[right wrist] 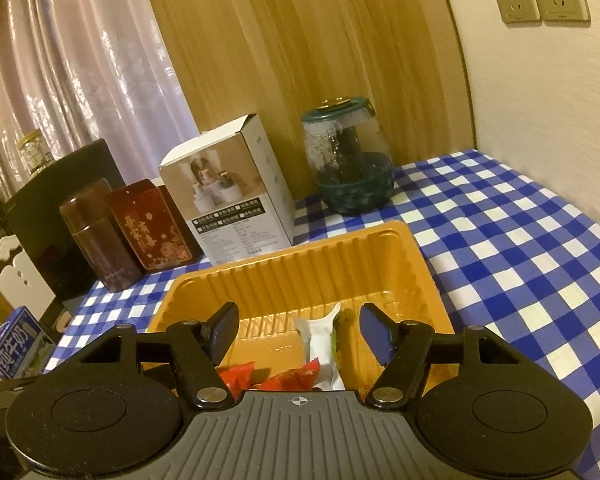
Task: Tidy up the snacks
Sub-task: 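Lift both open tools up and away from the tray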
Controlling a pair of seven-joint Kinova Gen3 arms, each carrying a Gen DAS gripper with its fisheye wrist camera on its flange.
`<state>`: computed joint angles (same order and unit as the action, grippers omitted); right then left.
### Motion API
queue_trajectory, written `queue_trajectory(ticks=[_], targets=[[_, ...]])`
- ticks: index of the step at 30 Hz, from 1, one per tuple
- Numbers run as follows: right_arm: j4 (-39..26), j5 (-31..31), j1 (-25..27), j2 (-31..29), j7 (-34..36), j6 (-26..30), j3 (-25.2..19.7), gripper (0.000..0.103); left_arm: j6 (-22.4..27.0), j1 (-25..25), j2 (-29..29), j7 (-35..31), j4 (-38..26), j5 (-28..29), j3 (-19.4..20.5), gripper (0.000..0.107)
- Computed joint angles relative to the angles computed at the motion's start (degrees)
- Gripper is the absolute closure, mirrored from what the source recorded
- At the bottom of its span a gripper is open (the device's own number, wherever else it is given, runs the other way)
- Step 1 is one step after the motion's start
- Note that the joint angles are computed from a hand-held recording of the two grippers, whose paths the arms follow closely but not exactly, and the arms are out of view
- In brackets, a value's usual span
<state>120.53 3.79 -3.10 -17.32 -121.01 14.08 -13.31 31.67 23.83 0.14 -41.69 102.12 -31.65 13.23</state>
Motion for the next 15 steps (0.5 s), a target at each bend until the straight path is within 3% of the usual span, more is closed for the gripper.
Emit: queue_trajectory(ticks=[15], targets=[[-0.66,5.41,3.57,-1.67,-3.91,4.33,-4.76,0.036,0.88,-0.5,-1.68,1.29,0.6,-0.84,1.26,0.077]])
